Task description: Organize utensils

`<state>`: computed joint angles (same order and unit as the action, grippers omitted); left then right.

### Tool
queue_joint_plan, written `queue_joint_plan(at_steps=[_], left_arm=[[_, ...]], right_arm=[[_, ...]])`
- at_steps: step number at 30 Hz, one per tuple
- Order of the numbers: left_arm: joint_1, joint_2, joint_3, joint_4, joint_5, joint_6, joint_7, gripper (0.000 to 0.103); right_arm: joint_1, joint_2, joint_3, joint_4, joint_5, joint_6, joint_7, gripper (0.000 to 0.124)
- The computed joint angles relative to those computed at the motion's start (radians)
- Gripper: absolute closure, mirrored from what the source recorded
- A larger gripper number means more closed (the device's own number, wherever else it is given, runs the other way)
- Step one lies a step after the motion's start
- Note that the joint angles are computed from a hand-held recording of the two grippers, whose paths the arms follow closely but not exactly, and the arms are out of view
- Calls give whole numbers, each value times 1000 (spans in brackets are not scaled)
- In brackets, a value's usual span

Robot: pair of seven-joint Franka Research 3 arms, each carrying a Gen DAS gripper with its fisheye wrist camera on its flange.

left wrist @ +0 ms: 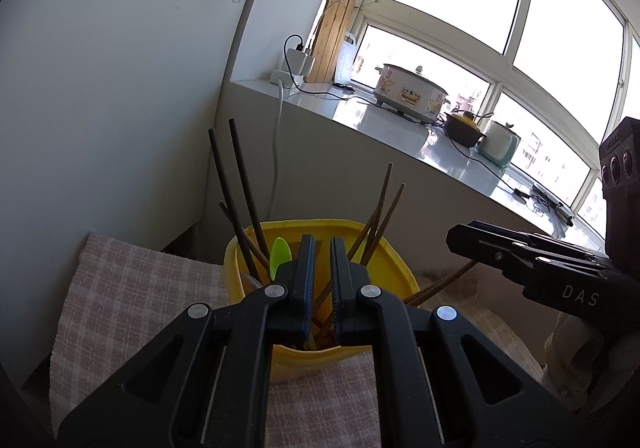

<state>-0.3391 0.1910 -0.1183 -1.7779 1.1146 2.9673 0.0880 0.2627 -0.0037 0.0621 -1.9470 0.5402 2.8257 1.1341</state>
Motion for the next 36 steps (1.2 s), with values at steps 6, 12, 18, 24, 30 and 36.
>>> queue_joint_plan(at_steps=[6, 12, 18, 24, 30, 36], left_arm=[[-1, -45, -12, -41, 53, -15, -41, 98], [4, -94, -45, -80, 124, -50, -94, 98], [13, -154, -88, -127, 192, -100, -150, 71], [24, -217, -138, -181, 231, -161, -171, 50], [29, -279, -180, -245, 287, -209, -248, 22], [19, -307, -214, -284, 225, -289, -183, 10]], right_arm=[[6, -42, 1, -57, -56, 55, 29, 88], [11, -96, 1, -129, -107, 125, 67, 83], [1, -147, 13, -206, -184, 212, 128, 80], [-6, -201, 17, -277, -188, 277, 163, 72], [-81, -257, 73, -362, -266, 350, 272, 59], [-290, -309, 245, -432, -383, 381, 421, 47]])
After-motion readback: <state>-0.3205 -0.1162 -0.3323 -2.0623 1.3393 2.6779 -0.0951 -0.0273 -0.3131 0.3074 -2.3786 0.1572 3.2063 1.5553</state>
